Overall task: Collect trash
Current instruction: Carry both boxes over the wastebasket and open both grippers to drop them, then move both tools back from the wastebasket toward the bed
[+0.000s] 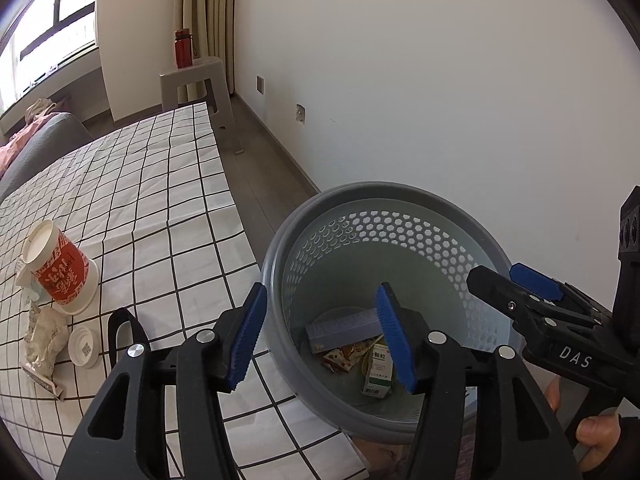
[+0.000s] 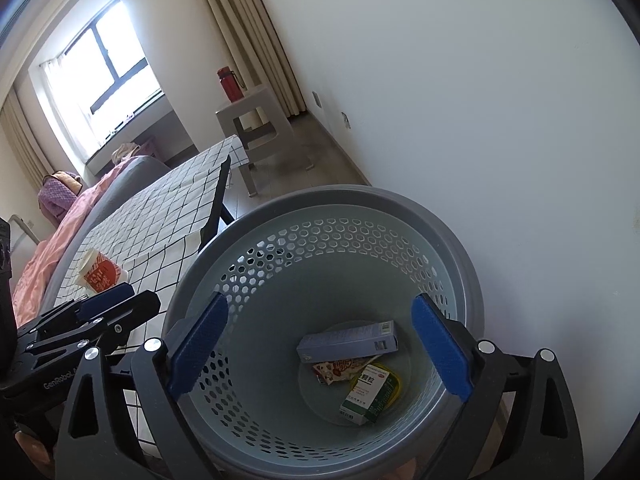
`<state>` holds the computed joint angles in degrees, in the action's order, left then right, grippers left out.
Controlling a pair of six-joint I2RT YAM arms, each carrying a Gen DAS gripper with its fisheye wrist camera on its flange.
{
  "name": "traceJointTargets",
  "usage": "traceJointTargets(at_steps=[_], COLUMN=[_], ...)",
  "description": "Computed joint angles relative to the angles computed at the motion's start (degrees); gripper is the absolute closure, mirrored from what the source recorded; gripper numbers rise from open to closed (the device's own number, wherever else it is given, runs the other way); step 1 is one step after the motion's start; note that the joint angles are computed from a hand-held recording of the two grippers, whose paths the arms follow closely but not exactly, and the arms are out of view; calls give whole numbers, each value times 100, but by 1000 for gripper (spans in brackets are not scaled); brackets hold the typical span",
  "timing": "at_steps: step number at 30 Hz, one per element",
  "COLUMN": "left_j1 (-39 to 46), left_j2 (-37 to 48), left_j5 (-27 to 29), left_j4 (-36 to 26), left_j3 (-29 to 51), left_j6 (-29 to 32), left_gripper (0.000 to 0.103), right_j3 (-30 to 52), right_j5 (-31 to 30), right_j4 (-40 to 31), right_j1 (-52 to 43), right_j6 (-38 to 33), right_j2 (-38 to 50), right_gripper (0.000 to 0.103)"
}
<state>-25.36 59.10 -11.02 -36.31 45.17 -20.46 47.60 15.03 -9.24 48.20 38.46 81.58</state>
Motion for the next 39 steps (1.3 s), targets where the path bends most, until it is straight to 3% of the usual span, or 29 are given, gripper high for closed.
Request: traceJointTargets(at_steps=[23,32,39], left_j1=[229,1065,2427], left_j2=[-1026,-1806,-2339], left_j5=[-188,53,686], left_j4=[-748,-1297,-1712], left_j3=[-257,-500,-604], left_j6=[-70,280,1055], left_gripper=[46,46,46], right_j3=[339,803,1274], right_j5=[39,150,233], right_j4=[-41,-146,-261], right_j1=[328,657,942], right_j6=[-5,6,-30], right_j2=[306,713,1100], right_gripper=[12,11,11])
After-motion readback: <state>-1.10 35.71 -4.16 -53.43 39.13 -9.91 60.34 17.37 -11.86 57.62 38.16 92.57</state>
